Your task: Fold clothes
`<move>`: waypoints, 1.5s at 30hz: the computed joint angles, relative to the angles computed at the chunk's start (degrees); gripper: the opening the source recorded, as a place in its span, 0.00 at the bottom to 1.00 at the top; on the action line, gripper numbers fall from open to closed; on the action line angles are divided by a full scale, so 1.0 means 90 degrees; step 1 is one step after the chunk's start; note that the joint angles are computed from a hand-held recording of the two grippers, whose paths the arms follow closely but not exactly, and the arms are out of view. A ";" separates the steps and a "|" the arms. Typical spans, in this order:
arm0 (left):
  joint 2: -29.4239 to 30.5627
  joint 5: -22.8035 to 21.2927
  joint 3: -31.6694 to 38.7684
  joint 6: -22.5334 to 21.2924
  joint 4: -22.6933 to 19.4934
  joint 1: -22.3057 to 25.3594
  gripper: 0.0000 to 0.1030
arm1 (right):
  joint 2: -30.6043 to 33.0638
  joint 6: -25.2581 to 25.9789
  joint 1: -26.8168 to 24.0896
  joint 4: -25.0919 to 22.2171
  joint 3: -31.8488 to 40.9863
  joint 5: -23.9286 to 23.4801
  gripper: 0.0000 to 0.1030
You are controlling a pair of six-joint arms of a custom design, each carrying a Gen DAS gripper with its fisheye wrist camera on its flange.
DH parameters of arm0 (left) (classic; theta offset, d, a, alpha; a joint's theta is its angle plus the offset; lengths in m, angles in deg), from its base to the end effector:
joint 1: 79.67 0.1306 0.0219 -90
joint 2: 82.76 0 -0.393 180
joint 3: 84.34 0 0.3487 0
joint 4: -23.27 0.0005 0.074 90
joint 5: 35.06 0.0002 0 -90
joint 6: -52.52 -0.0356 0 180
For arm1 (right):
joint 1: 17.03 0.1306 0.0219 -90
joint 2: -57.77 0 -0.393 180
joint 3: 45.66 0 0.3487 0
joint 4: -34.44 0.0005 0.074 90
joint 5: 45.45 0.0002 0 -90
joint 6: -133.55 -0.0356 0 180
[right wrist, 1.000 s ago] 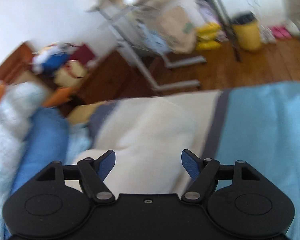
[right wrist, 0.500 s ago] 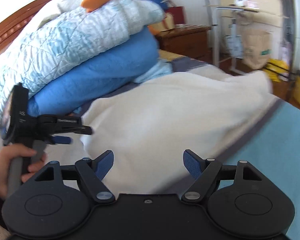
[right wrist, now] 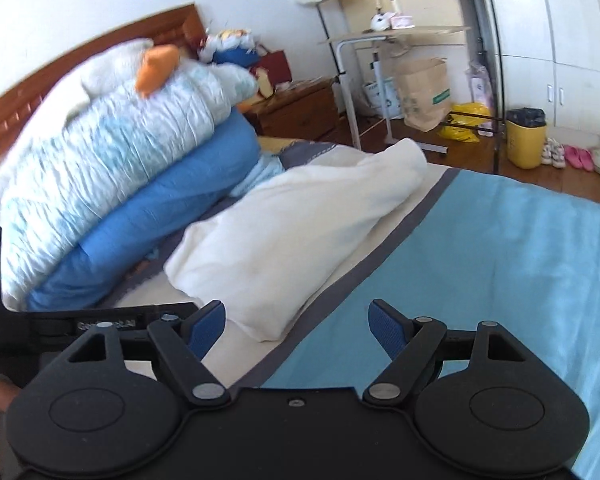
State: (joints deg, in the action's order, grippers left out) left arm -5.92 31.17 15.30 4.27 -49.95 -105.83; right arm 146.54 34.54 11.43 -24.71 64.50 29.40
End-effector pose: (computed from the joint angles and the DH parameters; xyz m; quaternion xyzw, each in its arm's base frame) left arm 0.2948 -0.1294 0.5661 -0.1940 0.9028 -0.0243 0.3831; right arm 0.3683 0.2096 0.5842 -0.2075 0.8674 0.2523 0.3753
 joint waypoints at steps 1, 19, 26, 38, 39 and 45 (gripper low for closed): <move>0.0004 -0.0177 0.0096 0.0042 -0.0152 -0.0170 0.96 | -0.0116 -0.0059 0.0004 -0.0020 -0.0043 0.0051 0.81; 0.0540 -0.1529 0.1289 0.0619 -0.1804 -0.2121 1.00 | -0.1534 -0.0813 0.0432 0.0286 -0.1337 0.1744 0.84; 0.0753 -0.1215 0.1412 0.0936 -0.2129 -0.2142 1.00 | -0.1598 -0.1055 0.0510 0.0220 -0.1486 0.2131 0.84; 0.0954 -0.1752 0.1427 0.1005 -0.2285 -0.2365 1.00 | -0.1582 -0.1107 0.0513 0.0021 -0.1494 0.2414 0.85; 0.0962 -0.1771 0.1428 0.0999 -0.2289 -0.2374 1.00 | -0.1578 -0.1109 0.0511 0.0012 -0.1494 0.2416 0.85; 0.0960 -0.1797 0.1411 0.0992 -0.2200 -0.2365 1.00 | -0.1566 -0.1130 0.0499 -0.0037 -0.1498 0.2414 0.85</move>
